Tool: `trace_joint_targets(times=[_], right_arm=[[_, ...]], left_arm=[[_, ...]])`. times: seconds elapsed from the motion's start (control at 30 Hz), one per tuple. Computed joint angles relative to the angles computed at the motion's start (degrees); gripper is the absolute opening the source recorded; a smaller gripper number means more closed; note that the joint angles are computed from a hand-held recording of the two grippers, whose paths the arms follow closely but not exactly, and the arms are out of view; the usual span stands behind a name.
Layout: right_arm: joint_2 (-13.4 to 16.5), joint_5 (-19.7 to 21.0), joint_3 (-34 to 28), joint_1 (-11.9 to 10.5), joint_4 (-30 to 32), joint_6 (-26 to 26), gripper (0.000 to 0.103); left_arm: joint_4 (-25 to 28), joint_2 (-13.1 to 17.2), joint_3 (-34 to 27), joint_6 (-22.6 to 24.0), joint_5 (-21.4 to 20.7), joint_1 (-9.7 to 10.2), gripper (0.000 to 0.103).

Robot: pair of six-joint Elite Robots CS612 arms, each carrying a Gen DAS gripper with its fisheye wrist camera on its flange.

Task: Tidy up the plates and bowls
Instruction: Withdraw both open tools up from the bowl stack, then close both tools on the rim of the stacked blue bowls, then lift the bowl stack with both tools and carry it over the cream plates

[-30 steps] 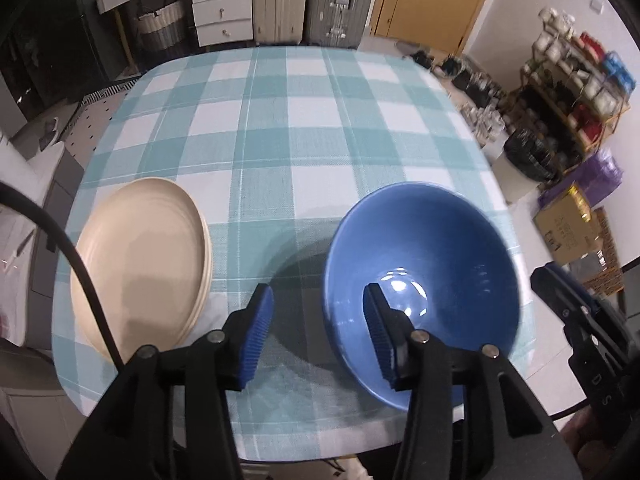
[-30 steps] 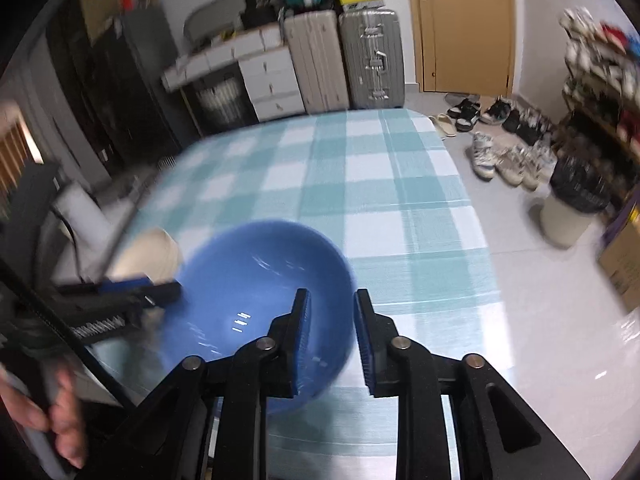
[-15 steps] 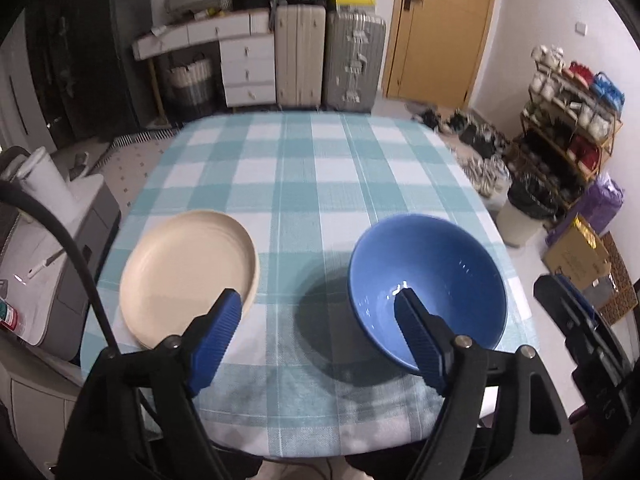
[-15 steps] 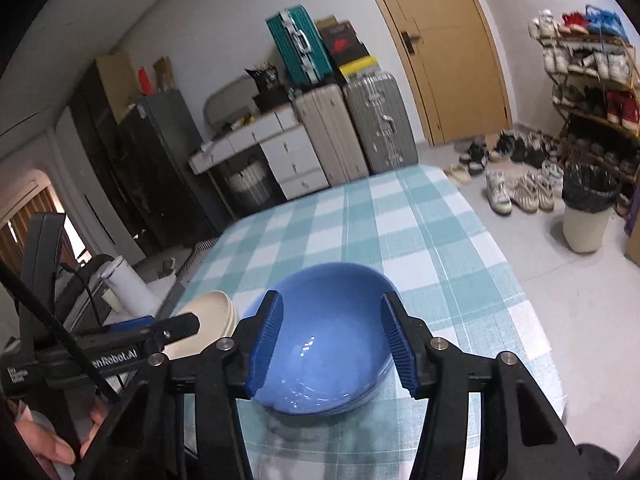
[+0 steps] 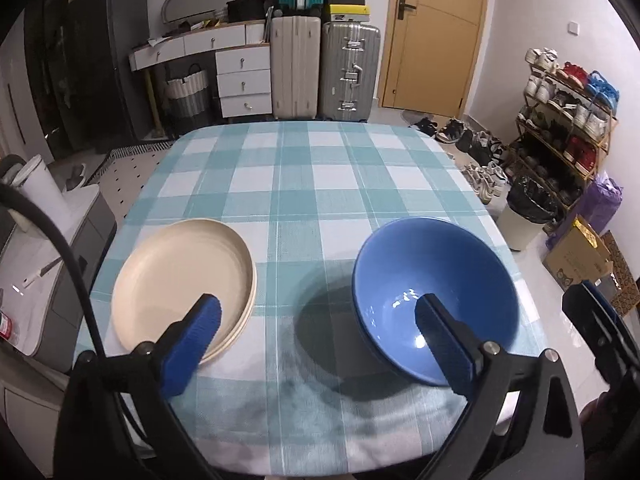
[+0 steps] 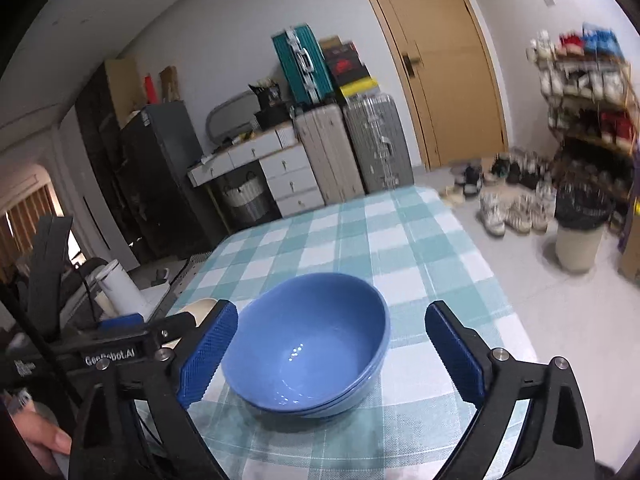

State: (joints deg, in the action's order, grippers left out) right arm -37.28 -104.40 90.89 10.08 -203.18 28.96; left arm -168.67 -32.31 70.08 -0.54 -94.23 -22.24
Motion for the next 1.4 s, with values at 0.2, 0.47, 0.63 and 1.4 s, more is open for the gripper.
trace_joint_targets(times=[0.2, 0.47, 0.63, 1.4], right_arm=[[0.12, 9.96, -2.06, -4.03, 11.42, 6.18, 0.097], [1.84, 19.61, -6.4, -6.94, 23.73, 7.31, 0.096], [3.0, 22.53, -8.76, -7.36, 28.62, 5.69, 0.081], [4.94, 23.93, -13.66, -6.81, 40.48, 3.87, 0.015]], left_arm=[[10.24, 3.01, -6.4, 0.78, -1.09, -0.36, 0.099], [21.75, 6.0, -12.66, 2.13, -2.67, -0.95, 0.098], [26.48, 7.5, -15.71, 1.14, -4.7, -0.77, 0.098], [38.92, 9.15, -20.39, 6.34, -3.39, -1.82, 0.019]])
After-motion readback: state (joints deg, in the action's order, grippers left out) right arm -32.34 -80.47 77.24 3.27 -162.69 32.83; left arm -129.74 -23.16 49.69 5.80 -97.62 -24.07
